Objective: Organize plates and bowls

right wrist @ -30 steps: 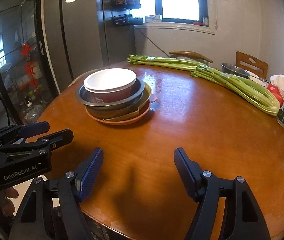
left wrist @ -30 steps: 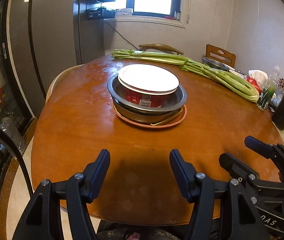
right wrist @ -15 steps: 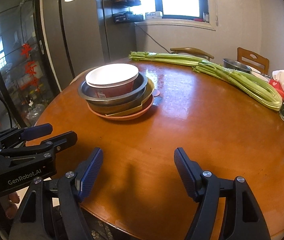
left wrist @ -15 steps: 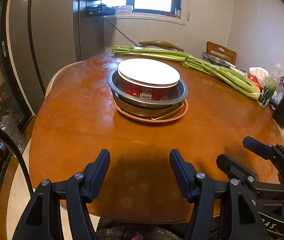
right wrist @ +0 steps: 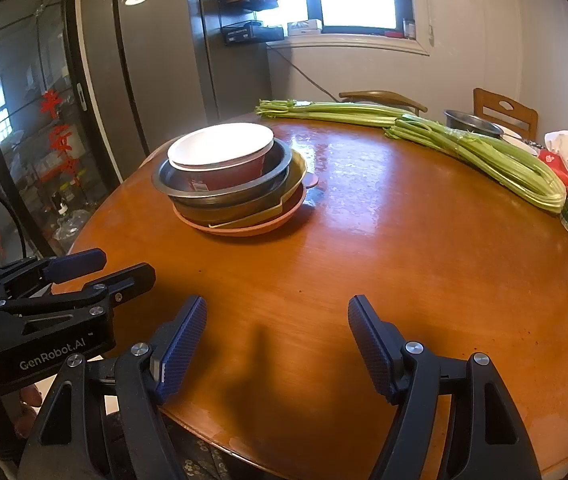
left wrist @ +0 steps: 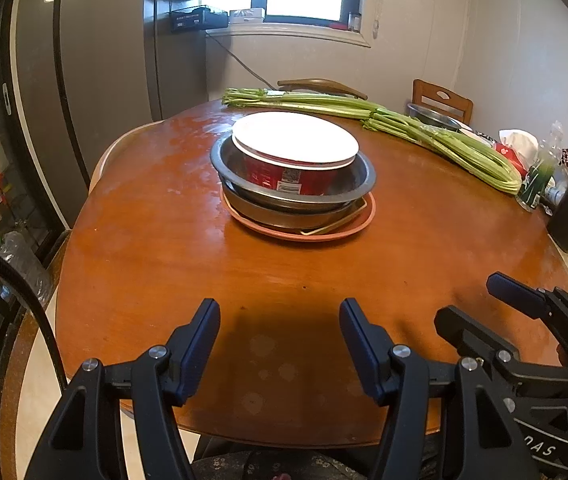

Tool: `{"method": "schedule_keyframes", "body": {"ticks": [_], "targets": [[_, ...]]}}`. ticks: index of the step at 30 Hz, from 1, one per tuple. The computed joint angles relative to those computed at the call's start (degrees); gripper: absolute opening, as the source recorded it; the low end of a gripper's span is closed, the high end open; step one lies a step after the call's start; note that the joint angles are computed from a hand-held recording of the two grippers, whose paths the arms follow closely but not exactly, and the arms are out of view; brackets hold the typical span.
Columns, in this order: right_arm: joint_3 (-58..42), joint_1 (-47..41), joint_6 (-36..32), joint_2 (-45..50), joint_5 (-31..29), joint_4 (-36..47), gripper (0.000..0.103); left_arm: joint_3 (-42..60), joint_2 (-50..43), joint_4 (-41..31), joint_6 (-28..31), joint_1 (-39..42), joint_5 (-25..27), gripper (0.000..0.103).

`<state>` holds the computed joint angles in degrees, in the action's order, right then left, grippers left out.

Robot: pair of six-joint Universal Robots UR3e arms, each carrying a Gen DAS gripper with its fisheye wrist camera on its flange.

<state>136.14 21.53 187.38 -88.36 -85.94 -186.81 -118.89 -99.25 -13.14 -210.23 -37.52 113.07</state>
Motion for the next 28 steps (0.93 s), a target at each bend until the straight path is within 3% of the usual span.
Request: {"method": "schedule_keyframes", "body": {"ticks": [28], "targets": [[1.6,-1.4,-0.09,-3.17,0.77,1.27,0.075,-1.15,1.61,1.32,3.0,0.43,0.39,0.062]]}}
